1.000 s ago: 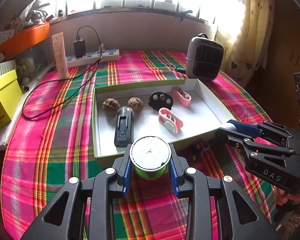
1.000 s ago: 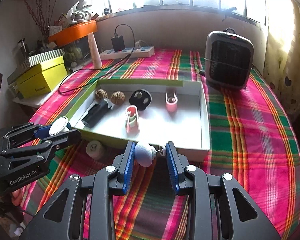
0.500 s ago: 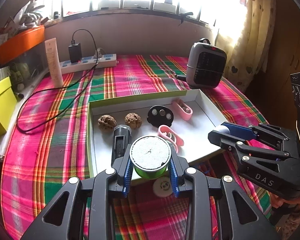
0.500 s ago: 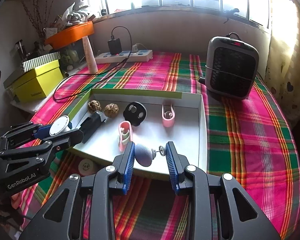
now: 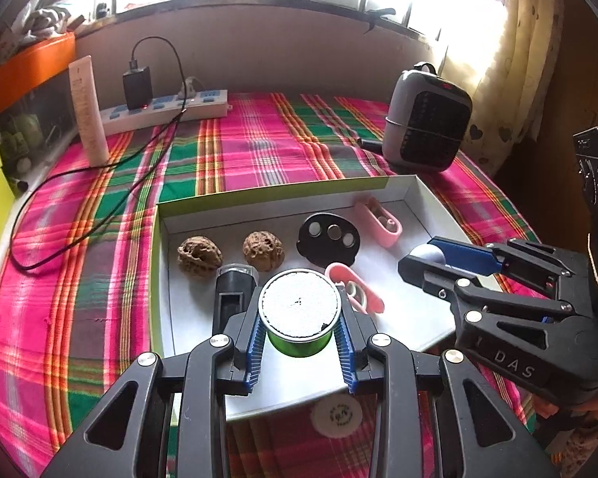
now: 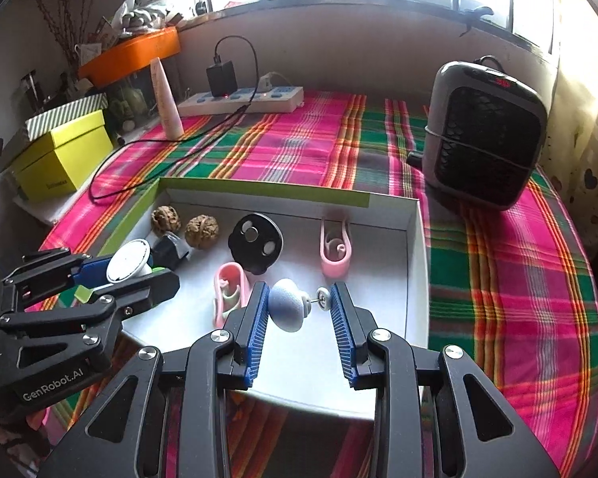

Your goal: Organize objects

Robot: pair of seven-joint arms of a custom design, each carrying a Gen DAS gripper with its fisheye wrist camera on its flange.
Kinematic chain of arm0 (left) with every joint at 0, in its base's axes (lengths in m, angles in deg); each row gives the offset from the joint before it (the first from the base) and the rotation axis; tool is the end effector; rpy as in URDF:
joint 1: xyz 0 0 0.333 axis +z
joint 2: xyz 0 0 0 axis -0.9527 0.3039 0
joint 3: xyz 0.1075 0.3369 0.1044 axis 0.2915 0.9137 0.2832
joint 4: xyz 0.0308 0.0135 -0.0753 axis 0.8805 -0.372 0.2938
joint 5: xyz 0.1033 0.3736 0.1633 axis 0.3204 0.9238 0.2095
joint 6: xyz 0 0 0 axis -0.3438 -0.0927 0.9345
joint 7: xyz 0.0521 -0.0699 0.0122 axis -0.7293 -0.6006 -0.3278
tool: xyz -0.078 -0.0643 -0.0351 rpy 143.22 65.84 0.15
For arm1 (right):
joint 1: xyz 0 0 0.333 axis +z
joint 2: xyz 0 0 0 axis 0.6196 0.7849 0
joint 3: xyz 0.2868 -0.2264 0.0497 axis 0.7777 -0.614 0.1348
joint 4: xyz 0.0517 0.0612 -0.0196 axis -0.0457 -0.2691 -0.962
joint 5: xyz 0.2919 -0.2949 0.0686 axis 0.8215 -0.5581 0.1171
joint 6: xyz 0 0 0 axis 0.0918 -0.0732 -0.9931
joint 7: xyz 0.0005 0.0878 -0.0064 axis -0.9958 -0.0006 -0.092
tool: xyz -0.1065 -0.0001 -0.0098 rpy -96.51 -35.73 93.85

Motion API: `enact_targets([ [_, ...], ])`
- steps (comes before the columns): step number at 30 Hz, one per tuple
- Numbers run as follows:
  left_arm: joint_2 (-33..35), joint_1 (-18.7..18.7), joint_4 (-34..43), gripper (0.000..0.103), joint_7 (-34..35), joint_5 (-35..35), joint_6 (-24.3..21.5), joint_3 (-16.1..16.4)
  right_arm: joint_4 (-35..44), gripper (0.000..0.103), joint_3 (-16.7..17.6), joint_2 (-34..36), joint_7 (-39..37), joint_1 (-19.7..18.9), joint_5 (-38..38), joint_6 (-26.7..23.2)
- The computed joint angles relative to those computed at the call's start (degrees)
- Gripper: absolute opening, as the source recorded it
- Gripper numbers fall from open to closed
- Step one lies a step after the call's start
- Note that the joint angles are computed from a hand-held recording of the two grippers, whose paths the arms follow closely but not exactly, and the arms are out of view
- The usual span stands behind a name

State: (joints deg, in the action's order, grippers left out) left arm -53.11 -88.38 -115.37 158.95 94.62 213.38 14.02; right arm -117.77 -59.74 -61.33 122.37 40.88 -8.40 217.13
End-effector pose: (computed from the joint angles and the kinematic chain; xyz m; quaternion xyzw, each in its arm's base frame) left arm 0.6278 -0.2319 0.3644 -0.6017 0.7136 -0.3156 0.1707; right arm 0.6303 0.1930 0.3517 -0.7571 0.5503 -0.1752 0.3055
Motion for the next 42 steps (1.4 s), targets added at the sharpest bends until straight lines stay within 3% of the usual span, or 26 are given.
enact_targets([
  [4, 1.3, 1.8, 1.5, 0.030, 0.6, -0.4, -1.0, -1.9, 1.3, 0.033, 0.1, 1.0, -0.2, -0.3, 0.2, -1.1],
  [12, 3.0, 0.3, 3.7, 0.030, 0.3, 0.3, -2.0, -0.3, 3.5, 0.033, -1.6, 2.4, -1.2, 1.5, 0.7, -3.1],
  [19, 4.2, 2.3, 5.0, 0.030, 1.5, 0.2, -3.1, -2.5, 4.6, 0.033, -3.0, 3.2, -1.7, 2.8, 1.5, -4.3],
  [27, 4.8, 1.3, 5.9, 0.030, 1.2, 0.8, -3.6, -1.5, 5.2, 0.033, -5.1, 3.5, -1.3, 4.9, 1.4, -4.7],
  [42, 5.5, -1.2, 6.9, 0.030, -1.1, 3.0, -4.8, 1.4, 5.8, 0.033, -5.6, 4.1, -1.6, 5.3, 0.9, -4.6],
])
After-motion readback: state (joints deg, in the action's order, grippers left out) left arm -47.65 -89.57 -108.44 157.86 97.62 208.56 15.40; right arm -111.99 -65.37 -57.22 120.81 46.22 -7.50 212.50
